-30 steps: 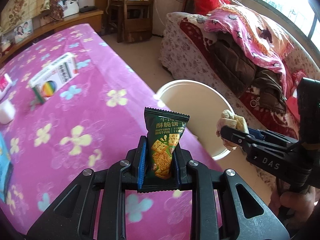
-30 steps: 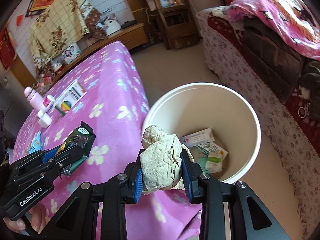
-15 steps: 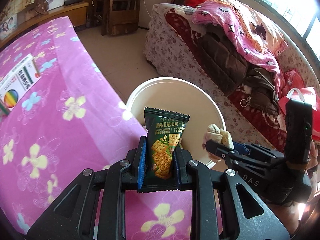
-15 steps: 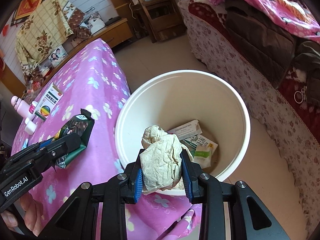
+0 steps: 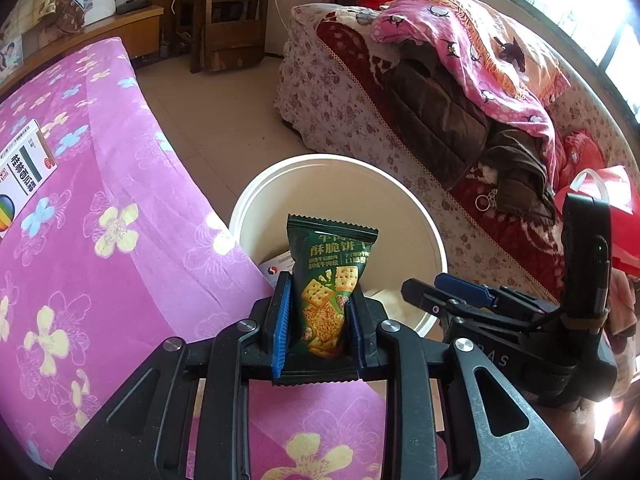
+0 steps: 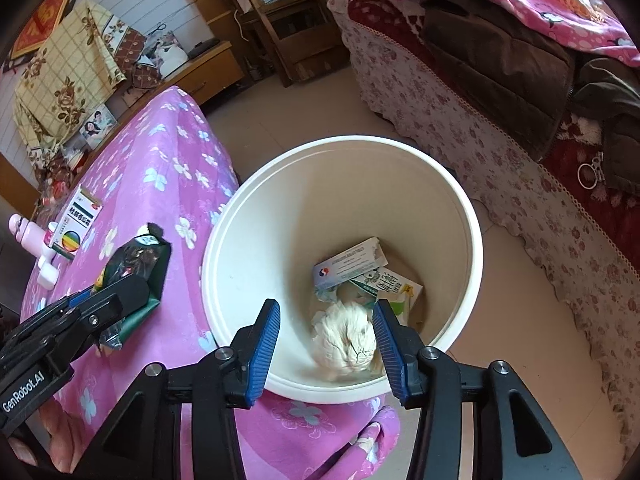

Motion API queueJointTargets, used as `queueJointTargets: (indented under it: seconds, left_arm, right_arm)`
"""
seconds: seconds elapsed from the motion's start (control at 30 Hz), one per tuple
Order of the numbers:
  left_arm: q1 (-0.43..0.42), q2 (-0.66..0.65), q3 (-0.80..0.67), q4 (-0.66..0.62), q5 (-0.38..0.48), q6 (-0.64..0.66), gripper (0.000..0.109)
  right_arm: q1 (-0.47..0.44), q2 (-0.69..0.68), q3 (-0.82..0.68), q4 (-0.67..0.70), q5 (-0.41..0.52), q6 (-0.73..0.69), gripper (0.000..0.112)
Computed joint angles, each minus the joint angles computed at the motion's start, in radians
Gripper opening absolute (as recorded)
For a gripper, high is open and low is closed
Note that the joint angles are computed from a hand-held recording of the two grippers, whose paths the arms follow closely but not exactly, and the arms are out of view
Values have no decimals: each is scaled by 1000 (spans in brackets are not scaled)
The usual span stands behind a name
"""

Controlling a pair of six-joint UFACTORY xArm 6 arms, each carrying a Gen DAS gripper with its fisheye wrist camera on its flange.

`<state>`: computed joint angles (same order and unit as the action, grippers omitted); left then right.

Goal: Collect trash
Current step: 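Open the right tool to drop the paper while the left tool releases the snack packet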

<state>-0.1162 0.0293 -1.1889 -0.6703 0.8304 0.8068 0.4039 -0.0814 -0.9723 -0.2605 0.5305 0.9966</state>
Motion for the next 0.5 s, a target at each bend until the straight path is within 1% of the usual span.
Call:
queueJointTargets:
  seconds: [0.13, 0.2, 0.5]
  left_arm:
    - [4, 6, -5, 2, 14, -9, 34]
    - [6, 7, -6, 3, 19, -13, 36]
    - [19, -3, -3, -7, 40, 3, 38]
  right_arm:
    - [-5, -5, 11, 26, -9, -5, 47]
    - [-4, -6, 14, 29, -9, -5, 47]
    - [6, -12, 9, 21, -5, 2, 47]
